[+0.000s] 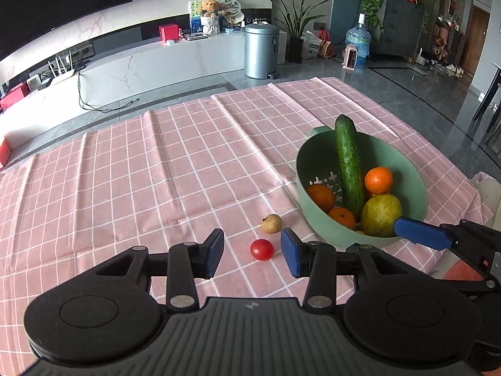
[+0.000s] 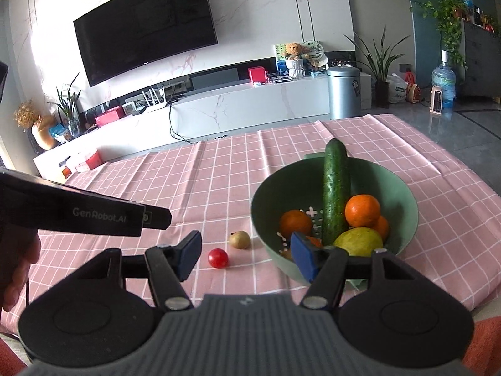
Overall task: Organize fruits
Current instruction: 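Withdraw both tools toward the red cherry tomato and the last longan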
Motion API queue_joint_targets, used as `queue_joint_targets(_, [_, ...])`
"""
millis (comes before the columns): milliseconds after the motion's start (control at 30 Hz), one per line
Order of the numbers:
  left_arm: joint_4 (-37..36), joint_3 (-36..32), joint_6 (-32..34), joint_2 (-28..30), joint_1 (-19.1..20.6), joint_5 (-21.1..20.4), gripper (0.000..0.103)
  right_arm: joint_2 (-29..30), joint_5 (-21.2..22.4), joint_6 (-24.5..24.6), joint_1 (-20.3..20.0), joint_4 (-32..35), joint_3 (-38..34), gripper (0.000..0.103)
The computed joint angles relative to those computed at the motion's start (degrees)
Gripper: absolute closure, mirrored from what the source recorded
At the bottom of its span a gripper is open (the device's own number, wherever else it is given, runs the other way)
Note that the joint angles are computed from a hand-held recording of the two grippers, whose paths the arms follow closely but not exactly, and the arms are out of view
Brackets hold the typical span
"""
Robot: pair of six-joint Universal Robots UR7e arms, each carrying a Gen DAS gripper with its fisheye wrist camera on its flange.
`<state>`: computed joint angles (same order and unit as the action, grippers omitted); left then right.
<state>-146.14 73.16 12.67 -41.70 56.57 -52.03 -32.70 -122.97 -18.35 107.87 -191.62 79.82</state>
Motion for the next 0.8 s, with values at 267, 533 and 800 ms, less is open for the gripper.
queue_joint_targets(267, [-1.6, 2.0, -1.0, -1.2, 2.4, -3.3, 0.053, 2.6, -0.8, -1.8, 0.1, 4.0, -2.4, 0.06])
queue_joint_targets(533, [-1.5, 1.8, -0.7, -0.5, 4.5, -7.0, 0.057, 5.3, -4.5, -2.4, -0.4, 6.4, -5.3, 0.068])
queue_joint_targets(800, [0.8, -0.6, -0.2, 1.1, 6.2, -9.8, 0.061, 7.1, -5.3, 1.5, -1.2, 9.5, -7.9, 0.076])
